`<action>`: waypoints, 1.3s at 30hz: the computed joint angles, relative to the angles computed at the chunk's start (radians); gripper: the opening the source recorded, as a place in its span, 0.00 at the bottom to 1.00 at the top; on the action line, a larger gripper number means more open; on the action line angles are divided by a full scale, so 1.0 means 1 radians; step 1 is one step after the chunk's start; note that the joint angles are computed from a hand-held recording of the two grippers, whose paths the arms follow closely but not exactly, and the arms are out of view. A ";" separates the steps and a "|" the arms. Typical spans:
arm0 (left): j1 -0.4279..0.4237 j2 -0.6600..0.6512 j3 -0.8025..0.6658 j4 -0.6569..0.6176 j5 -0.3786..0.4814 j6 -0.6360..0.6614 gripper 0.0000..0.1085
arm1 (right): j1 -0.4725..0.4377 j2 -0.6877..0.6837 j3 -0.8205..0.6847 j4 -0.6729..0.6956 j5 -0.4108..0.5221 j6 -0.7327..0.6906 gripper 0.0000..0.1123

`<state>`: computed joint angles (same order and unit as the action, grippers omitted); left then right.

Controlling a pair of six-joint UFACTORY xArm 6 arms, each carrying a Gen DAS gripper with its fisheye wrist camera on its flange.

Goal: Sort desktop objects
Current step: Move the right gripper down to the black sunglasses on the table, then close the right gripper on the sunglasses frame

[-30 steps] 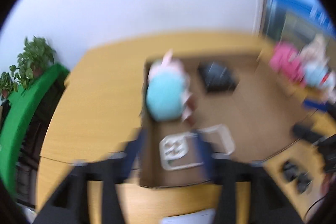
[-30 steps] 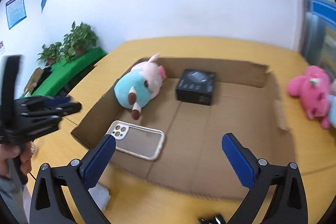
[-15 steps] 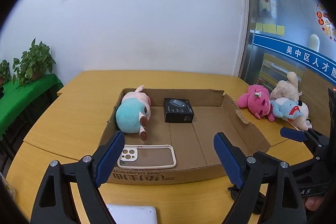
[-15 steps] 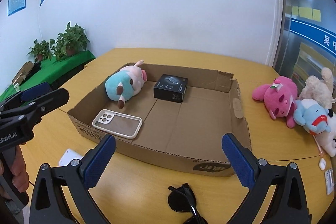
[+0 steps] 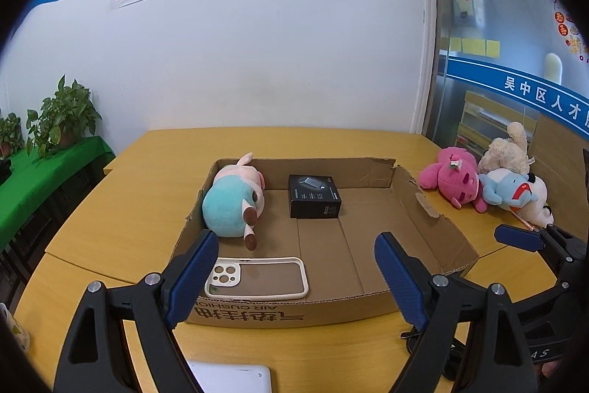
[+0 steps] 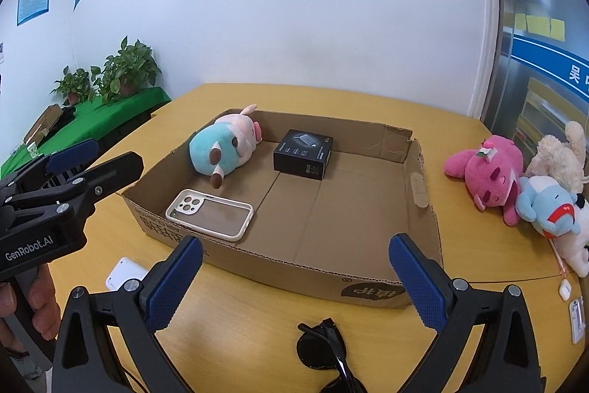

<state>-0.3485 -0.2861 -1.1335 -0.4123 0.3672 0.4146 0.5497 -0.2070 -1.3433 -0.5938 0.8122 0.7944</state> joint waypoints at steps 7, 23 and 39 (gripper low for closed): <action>-0.004 0.000 0.010 -0.046 0.025 0.041 0.80 | -0.024 -0.045 0.066 0.048 -0.033 -0.033 0.91; -0.027 0.035 0.054 -0.199 0.339 0.116 0.80 | -0.113 -0.311 0.525 0.461 -0.055 -0.287 0.91; -0.078 0.193 -0.042 -0.333 0.597 0.106 0.79 | 0.006 -0.292 0.580 0.266 -0.049 -0.106 0.48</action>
<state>-0.4264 -0.0934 -1.1754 -0.7455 0.9641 0.5209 0.5559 -0.4986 -0.7636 -0.3275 0.7636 0.6884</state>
